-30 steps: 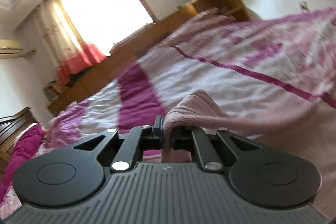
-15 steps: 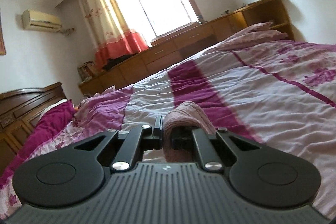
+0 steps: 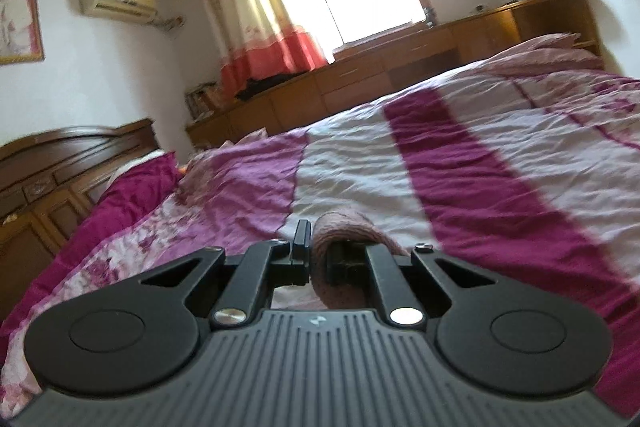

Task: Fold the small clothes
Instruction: 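Lift the held sleeve across the cardigan front and open the right tool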

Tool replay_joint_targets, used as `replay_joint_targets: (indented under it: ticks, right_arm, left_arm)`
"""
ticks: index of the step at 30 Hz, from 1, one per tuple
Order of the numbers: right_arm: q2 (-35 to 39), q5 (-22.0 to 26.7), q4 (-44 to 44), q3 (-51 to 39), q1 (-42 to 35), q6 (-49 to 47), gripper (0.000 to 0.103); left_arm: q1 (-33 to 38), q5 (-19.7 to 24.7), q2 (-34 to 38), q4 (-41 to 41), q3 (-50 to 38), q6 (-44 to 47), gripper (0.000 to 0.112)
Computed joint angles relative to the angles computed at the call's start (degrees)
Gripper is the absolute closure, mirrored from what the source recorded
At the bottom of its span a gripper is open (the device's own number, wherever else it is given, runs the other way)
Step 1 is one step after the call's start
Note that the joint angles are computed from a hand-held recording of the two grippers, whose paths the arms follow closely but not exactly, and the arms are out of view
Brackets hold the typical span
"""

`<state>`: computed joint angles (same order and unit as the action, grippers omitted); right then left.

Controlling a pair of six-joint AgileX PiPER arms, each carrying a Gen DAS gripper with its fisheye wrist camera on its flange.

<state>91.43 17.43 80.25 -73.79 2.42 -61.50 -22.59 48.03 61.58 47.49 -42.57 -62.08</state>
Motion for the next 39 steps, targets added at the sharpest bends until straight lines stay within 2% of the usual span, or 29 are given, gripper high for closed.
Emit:
replay_joint_targets:
  ticks: [7, 13, 17, 23, 26, 28, 30, 31, 39]
  right_arm:
    - [2.63, -8.11, -5.86, 1.95, 12.32, 3.11, 0.096]
    - [7.65, -10.22, -17.51, 2.87, 17.98, 14.70, 0.096]
    - [10.90, -10.52, -17.90, 3.21, 19.61, 15.76, 0.096]
    - [14.79, -6.87, -29.04, 0.98, 19.63, 28.39, 0.092]
    - [15.62, -2.40, -30.92, -0.18, 18.45, 31.34, 0.076]
    - [14.77, -0.95, -23.74, 1.50, 17.52, 25.20, 0.058]
    - [13.05, -0.07, -16.68, 4.08, 16.81, 19.16, 0.049]
    - [11.94, 0.59, -15.94, 5.05, 16.39, 18.66, 0.047]
    - [0.77, 6.79, -20.37, 12.36, 10.75, 22.82, 0.043]
  left_arm:
    - [5.84, -3.98, -0.93, -2.45, 2.65, 3.07, 0.009]
    - [8.76, -6.07, -1.59, -3.71, 4.25, 4.49, 0.009]
    - [9.54, -6.73, -1.58, -3.44, 4.87, 4.40, 0.009]
    - [9.64, -7.42, -1.28, -3.37, 5.26, 4.57, 0.009]
    - [8.95, -7.29, -1.26, -2.83, 5.26, 4.26, 0.009]
    - [8.08, -6.94, -1.24, -2.19, 5.15, 3.62, 0.009]
    - [7.30, -6.55, -1.13, -1.95, 4.89, 3.30, 0.009]
    - [6.95, -6.43, -1.01, -1.84, 4.73, 3.16, 0.009]
    - [2.33, -5.17, 0.51, 0.21, 2.37, 1.24, 0.009]
